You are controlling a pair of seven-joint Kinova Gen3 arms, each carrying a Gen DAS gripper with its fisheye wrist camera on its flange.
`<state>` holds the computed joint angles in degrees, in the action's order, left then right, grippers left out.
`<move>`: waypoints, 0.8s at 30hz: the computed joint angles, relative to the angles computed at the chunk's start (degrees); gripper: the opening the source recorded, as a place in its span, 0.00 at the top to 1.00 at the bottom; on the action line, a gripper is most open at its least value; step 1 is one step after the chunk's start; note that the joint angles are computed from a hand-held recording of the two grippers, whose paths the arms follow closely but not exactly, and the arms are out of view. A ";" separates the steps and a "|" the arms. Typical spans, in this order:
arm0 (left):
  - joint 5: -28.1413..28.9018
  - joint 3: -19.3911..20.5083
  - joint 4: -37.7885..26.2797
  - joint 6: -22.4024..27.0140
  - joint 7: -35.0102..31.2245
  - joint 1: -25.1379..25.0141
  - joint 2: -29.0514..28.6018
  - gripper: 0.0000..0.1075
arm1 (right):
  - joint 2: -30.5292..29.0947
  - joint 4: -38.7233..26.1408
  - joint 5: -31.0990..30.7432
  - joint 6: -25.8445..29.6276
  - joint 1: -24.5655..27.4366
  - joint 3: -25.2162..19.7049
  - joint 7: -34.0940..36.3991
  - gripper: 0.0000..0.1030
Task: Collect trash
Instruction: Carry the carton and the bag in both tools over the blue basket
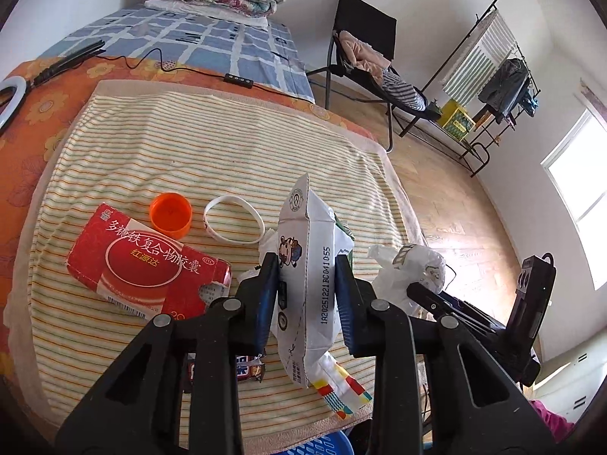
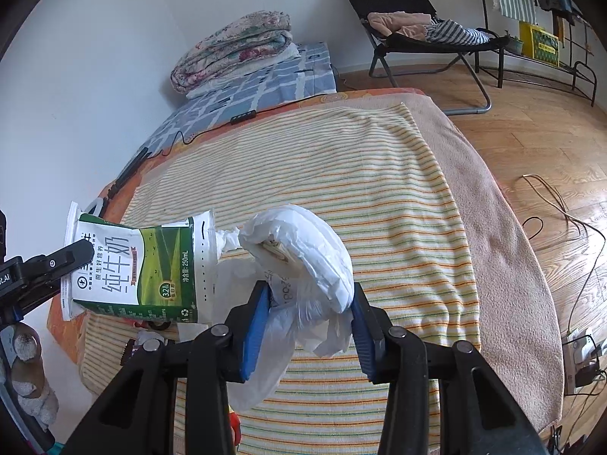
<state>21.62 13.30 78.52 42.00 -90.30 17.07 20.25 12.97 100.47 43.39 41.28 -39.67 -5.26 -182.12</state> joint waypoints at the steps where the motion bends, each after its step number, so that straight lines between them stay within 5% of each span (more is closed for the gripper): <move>1: 0.54 0.30 0.95 -0.20 -0.91 -0.62 -1.09 0.73 | -0.48 0.28 0.78 0.38 -0.57 0.01 -0.72 0.59; 13: 8.57 -1.88 13.44 1.12 -13.05 -5.73 -13.47 0.73 | -5.05 4.37 5.22 1.93 -3.64 -5.87 -7.10 0.59; 24: 8.19 -5.53 23.82 3.75 -15.99 -4.64 -22.26 0.73 | -5.38 5.16 6.06 5.80 -9.80 -9.99 -9.30 0.58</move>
